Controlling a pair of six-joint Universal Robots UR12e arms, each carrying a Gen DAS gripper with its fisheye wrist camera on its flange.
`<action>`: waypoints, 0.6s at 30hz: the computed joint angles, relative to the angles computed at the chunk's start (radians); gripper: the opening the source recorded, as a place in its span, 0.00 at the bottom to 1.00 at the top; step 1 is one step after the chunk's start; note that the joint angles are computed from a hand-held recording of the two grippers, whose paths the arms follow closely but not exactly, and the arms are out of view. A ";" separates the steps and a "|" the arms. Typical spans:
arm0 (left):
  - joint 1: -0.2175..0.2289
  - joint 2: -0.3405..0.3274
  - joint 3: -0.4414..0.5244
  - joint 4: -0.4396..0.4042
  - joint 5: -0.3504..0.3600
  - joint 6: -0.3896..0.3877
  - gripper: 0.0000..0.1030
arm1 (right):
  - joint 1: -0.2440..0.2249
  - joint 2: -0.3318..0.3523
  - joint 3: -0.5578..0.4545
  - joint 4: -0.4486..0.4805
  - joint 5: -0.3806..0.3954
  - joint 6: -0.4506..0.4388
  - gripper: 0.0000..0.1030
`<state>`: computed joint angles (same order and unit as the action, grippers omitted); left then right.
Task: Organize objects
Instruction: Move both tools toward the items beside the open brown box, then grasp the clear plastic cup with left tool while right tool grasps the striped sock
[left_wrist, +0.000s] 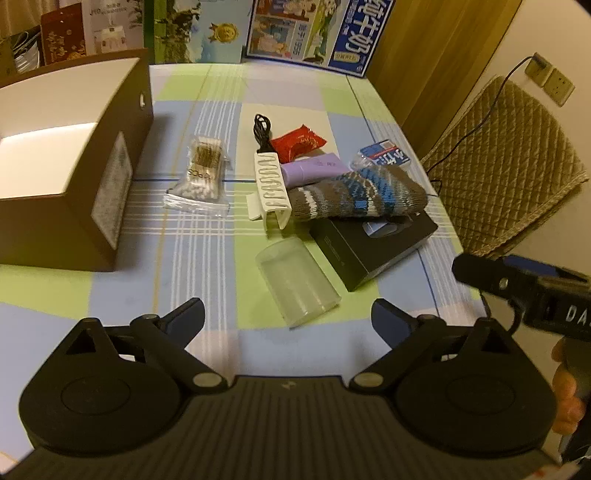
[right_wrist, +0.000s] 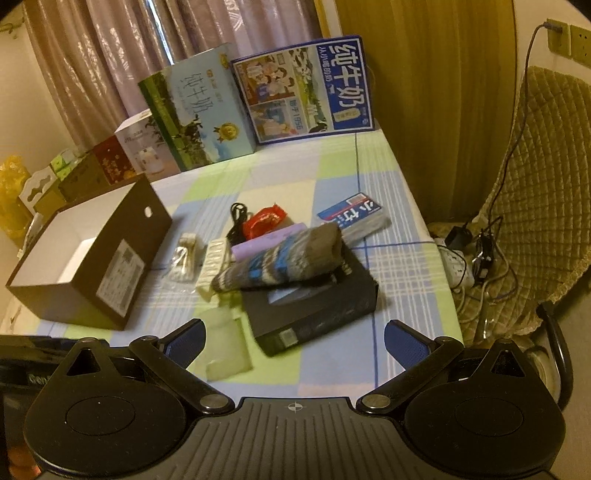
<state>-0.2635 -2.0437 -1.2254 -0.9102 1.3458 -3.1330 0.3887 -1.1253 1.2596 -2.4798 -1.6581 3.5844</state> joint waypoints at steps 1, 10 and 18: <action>-0.004 -0.008 0.007 -0.001 0.008 -0.003 0.89 | -0.004 0.005 -0.004 0.002 0.002 -0.001 0.98; -0.024 -0.092 0.106 -0.090 0.039 -0.066 0.75 | -0.035 0.031 -0.029 0.013 0.018 0.009 0.98; -0.042 -0.148 0.173 -0.120 0.083 -0.069 0.58 | -0.053 0.045 -0.042 0.022 0.036 0.016 0.98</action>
